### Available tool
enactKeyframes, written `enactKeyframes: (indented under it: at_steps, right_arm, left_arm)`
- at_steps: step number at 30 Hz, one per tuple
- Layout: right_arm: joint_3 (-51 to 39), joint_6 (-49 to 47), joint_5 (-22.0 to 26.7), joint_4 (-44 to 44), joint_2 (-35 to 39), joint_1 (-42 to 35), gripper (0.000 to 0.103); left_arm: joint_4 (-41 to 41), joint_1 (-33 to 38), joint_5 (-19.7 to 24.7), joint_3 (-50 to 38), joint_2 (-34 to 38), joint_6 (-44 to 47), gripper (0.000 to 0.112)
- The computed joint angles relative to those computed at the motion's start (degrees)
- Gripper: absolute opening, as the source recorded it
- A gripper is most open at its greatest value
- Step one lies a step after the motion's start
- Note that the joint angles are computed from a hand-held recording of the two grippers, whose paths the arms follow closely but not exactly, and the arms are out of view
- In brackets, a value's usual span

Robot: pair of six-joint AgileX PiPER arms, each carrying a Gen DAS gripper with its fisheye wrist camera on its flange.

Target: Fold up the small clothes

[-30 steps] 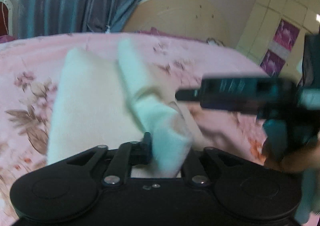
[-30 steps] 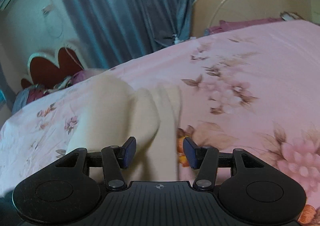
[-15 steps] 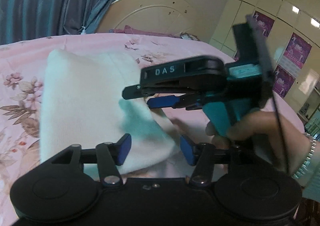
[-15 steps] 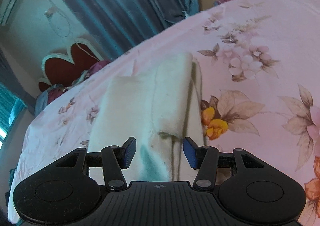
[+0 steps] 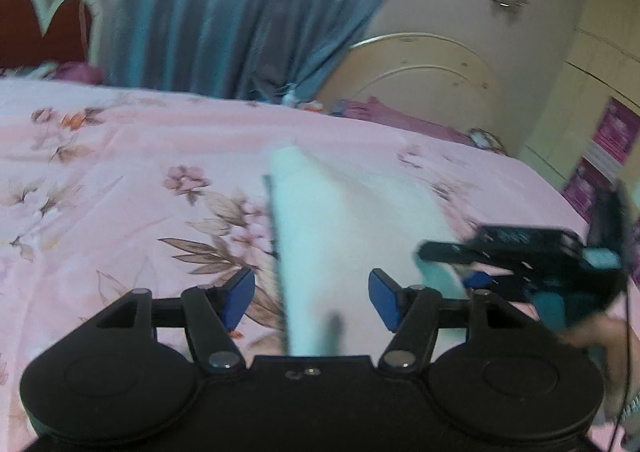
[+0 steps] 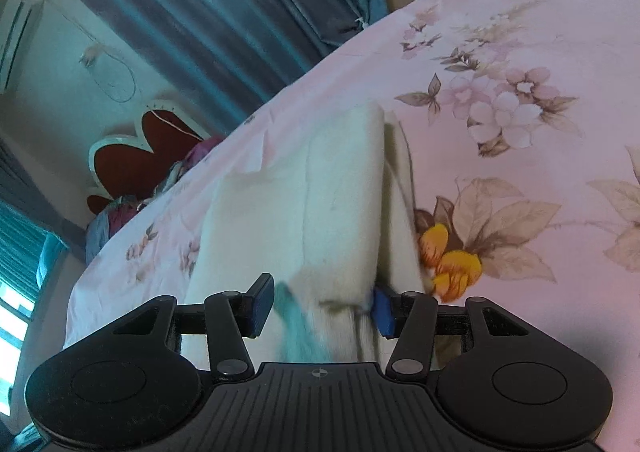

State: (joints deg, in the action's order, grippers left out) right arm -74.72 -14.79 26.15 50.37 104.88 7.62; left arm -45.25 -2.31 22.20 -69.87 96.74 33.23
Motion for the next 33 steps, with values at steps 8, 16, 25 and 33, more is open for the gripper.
enactKeyframes:
  at_steps: [8, 16, 25, 33]
  right_arm:
    - [-9.2, 0.9, 6.8, -9.8, 4.1, 0.8, 0.018]
    - [-14.1, -3.5, 11.4, -17.7, 3.3, -0.6, 0.016]
    - [-10.2, -1.1, 13.9, -11.4, 3.2, -4.7, 0.021]
    - [1.5, -1.6, 13.9, -12.4, -7.6, -4.6, 0.025]
  left_arm:
    - [5.4, -1.2, -0.4, -6.1, 6.5, -10.7, 0.062]
    - [3.8, -3.2, -0.1, -9.1, 9.3, -10.9, 0.062]
    - [12.9, -5.2, 3.1, -12.2, 13.0, -18.6, 0.067]
    - [10.5, -3.7, 5.6, -13.9, 13.2, -19.1, 0.066]
